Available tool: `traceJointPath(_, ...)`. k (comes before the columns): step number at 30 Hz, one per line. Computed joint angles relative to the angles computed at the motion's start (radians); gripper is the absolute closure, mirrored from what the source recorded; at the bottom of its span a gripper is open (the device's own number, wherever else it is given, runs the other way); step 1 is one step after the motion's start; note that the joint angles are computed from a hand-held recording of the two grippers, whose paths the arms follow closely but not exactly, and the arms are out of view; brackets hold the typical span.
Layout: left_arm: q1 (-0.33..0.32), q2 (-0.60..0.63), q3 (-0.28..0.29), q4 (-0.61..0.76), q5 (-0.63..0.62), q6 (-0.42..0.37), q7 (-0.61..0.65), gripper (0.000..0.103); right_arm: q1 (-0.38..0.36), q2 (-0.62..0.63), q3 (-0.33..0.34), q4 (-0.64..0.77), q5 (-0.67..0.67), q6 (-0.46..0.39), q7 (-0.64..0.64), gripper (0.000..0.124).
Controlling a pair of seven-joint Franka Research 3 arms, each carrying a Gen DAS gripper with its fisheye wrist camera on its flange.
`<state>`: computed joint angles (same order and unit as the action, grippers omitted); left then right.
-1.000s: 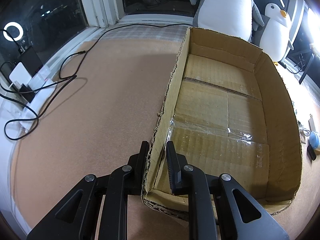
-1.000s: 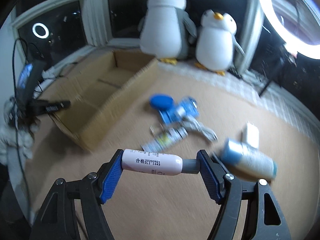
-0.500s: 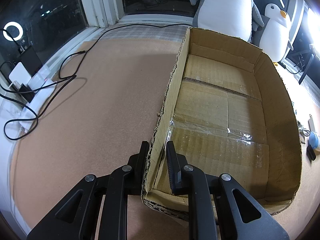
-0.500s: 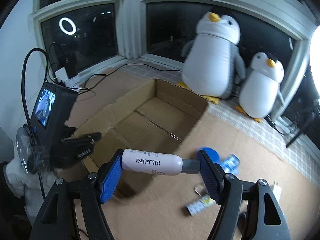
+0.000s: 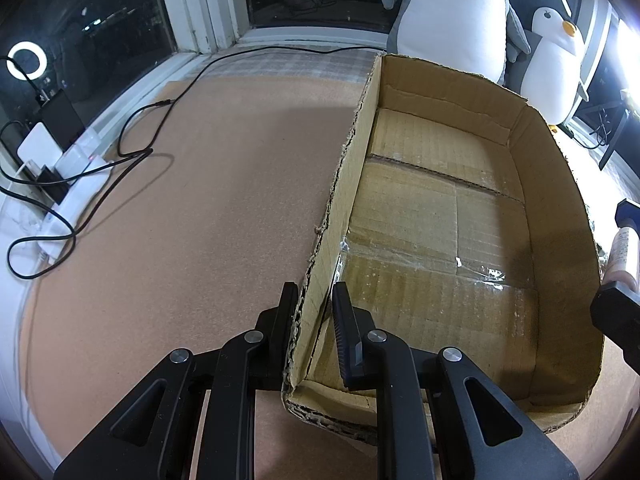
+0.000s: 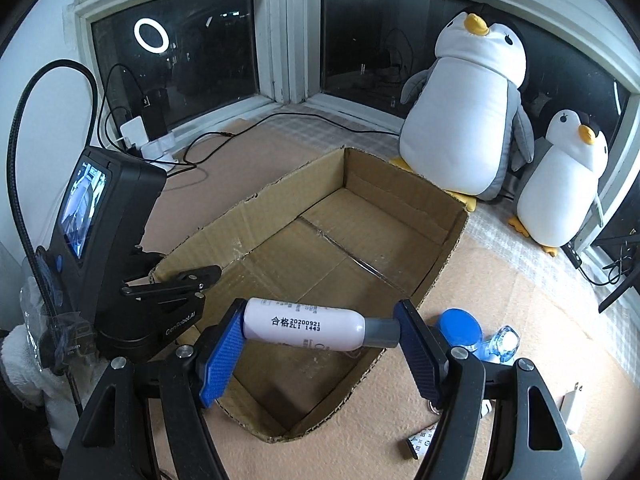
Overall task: Organize rigid objects
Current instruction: 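Carry the tube bottle into the box and release it with the right tool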
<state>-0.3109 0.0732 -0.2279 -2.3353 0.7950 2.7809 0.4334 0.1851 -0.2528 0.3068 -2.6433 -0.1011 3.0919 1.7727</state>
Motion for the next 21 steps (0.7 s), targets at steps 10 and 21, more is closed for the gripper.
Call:
traceJointPath(10,0.002,-0.002,0.001,-0.002,-0.005,0.001,0.011,0.087,0.01,0.007,-0.007,0.003,0.003,0.004,-0.012,0.054)
traceJointPath(21,0.003,-0.002,0.001,-0.003,-0.008,0.003,0.017,0.087,-0.005,-0.001,0.004,-0.002,-0.008,0.01,0.006,0.046)
